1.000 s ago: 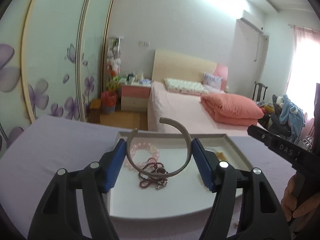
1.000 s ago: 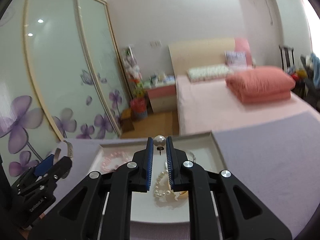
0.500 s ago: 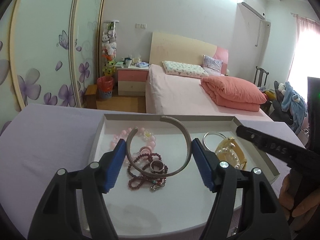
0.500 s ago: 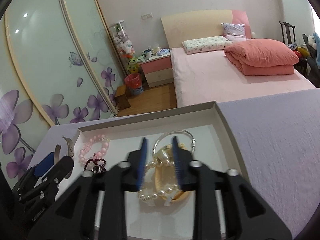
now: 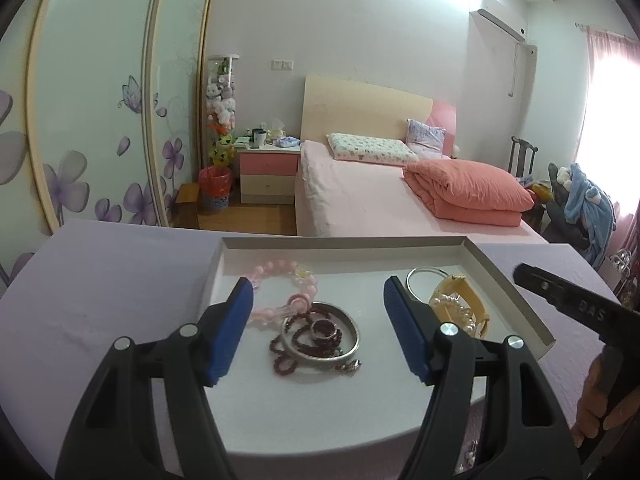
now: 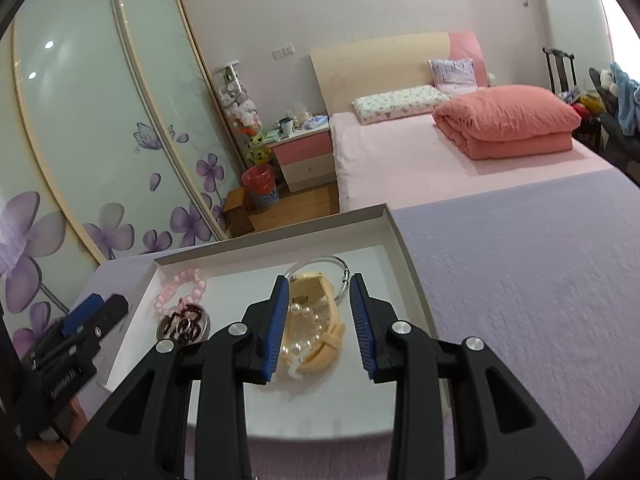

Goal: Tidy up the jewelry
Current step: 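Open both grippers to drop the cuff and earring into the tray, then lift both grippers away from the tray toward the remaining earrings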

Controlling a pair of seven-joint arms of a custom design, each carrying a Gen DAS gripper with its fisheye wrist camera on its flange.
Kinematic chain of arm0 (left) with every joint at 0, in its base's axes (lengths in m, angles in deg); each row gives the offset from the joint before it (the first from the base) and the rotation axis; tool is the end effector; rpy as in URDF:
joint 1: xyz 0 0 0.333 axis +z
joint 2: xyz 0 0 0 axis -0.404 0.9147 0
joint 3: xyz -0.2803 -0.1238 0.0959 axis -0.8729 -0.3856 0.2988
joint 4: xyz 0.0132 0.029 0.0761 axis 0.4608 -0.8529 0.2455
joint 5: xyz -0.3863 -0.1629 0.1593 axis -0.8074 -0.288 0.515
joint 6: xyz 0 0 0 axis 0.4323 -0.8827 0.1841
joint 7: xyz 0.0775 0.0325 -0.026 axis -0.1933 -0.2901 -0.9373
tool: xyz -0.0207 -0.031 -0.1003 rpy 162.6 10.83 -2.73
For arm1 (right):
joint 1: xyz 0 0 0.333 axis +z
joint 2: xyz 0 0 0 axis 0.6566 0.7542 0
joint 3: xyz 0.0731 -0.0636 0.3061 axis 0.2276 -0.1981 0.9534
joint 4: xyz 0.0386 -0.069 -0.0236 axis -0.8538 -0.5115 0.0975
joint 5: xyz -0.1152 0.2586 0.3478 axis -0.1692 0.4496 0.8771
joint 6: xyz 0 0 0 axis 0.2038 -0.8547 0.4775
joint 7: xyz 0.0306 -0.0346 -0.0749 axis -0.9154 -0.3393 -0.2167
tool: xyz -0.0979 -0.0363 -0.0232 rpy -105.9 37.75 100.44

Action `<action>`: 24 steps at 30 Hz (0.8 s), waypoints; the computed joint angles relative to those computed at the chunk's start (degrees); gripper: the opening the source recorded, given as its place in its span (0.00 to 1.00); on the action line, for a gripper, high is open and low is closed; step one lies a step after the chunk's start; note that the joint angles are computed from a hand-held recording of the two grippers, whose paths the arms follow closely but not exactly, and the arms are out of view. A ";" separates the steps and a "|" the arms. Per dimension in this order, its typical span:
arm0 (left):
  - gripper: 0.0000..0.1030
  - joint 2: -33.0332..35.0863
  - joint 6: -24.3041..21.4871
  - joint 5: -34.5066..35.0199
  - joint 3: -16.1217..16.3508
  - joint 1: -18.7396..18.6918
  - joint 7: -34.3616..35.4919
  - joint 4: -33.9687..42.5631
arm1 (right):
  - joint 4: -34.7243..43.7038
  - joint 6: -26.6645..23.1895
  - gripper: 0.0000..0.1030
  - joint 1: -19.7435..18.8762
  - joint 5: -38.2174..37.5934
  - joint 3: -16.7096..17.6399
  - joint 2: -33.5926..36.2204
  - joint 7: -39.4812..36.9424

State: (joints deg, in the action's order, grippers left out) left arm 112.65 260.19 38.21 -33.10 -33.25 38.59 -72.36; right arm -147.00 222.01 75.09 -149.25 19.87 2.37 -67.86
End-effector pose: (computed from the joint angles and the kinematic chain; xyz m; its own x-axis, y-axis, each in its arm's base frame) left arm 0.7145 -0.3640 0.3643 -0.4939 -0.8634 0.1034 -0.4841 0.1742 -0.8575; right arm 0.5887 0.4186 0.3703 -0.3325 -0.8970 -0.2913 -0.4447 0.4215 -0.7903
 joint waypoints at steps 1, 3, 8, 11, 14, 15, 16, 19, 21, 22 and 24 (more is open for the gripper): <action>0.65 -0.69 0.16 -0.19 -0.08 0.42 -0.29 -0.97 | -0.66 -0.15 0.32 0.32 -0.51 0.07 -0.56 0.27; 0.65 -2.00 0.49 -0.51 -0.80 1.63 -0.72 -2.88 | -1.55 -0.21 0.32 0.54 -0.90 0.43 -1.29 0.11; 0.65 -7.67 5.94 0.14 2.77 1.45 -4.83 -11.27 | -4.34 -0.95 0.32 1.33 -0.91 2.01 -2.90 -0.74; 0.68 -11.93 10.19 -0.40 10.24 -3.15 -7.70 -17.32 | -5.63 -0.29 0.32 1.41 0.33 2.91 -3.25 -1.20; 0.68 -14.69 13.17 -2.06 15.73 -7.03 -7.47 -21.83 | -6.41 1.29 0.32 1.28 2.56 3.59 -3.12 -3.17; 0.68 -15.20 13.72 -2.65 16.65 -7.73 -6.94 -22.76 | -6.29 1.55 0.32 1.32 3.50 3.79 -2.85 -4.22; 0.68 -15.77 14.28 -3.73 17.98 -8.86 -5.99 -23.83 | -6.07 1.79 0.32 1.32 5.14 4.13 -2.38 -6.16; 0.68 -16.49 14.35 -4.13 17.42 -8.10 -4.86 -25.15 | -5.80 2.57 0.32 1.64 8.19 4.29 -1.48 -9.25; 0.68 -16.50 13.90 -4.39 16.95 -7.79 -4.52 -25.10 | -5.68 2.76 0.32 1.93 9.92 4.18 -1.08 -10.68; 0.68 -16.40 13.59 -4.40 16.67 -7.64 -4.44 -24.91 | -5.62 2.93 0.32 1.95 11.09 4.22 -0.84 -11.67; 0.68 -16.40 13.04 -3.74 15.69 -6.71 -4.74 -24.83 | -5.56 3.23 0.32 2.10 12.59 4.04 -0.65 -13.12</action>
State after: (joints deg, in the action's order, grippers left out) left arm 96.26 273.22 34.47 -17.41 -39.96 33.85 -97.19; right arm -152.56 225.24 77.19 -136.66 23.92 1.72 -80.98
